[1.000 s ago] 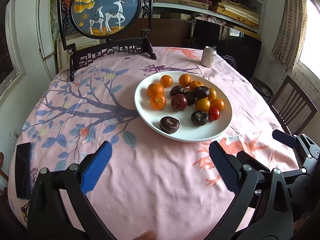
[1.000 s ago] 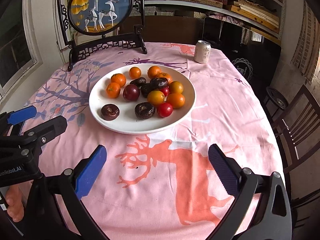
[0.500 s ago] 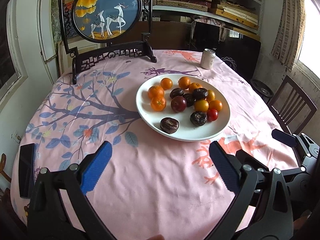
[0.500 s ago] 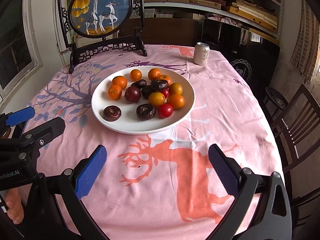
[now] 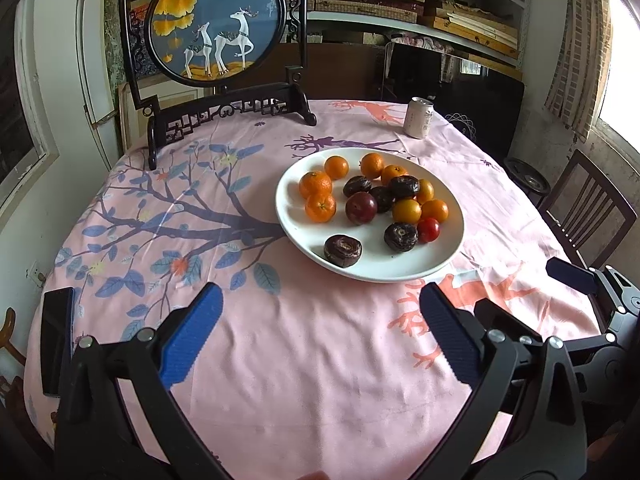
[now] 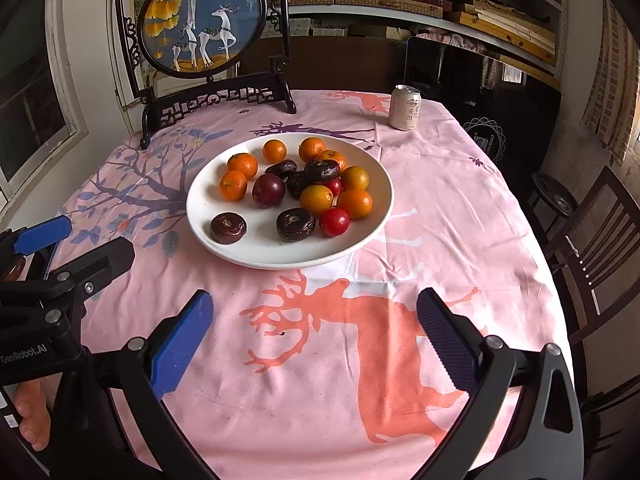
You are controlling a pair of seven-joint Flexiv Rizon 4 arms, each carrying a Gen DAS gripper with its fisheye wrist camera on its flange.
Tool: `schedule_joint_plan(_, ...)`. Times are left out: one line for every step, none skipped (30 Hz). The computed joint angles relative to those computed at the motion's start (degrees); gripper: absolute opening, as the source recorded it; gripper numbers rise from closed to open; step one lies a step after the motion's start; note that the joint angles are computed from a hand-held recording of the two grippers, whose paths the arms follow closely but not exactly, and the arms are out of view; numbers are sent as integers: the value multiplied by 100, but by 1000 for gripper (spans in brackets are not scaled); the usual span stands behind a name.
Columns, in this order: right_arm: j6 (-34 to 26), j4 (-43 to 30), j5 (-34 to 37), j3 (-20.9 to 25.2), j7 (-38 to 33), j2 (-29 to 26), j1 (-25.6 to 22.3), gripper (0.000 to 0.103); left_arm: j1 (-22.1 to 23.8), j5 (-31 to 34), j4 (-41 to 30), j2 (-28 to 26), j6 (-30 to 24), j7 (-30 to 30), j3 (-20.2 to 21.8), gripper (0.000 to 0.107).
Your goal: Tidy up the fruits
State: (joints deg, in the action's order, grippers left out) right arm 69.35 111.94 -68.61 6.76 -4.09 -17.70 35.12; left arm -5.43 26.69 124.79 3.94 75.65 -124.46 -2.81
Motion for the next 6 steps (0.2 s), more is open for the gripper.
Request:
schedule_joint_plan(2,2,-3,-1,-3,0,-3,102,5,21,-1,6,-18,-41,-5,101)
schedule_joint_plan(3,6,-7,-2,-1,3,-4,102,14,61,-9,13,-42,-91,-12,100)
schedule_joint_plan(-3,5,-1,3,0,2,-1,102,22,105,-22,13,-62,-137,-21,100)
schedule_joint_plan(9,8,5,3,-25,3,-13,102,27,141,-35,13,-86,-168,-27,100)
schedule_joint_plan(5,7,7,4,-24,3,-9,102,21,108,-28,8,-79,-138,-16,100)
schedule_joint_plan(8,8,2,1,-22,4,-11,102,12,56,-13,6,-58,-104,-4,100)
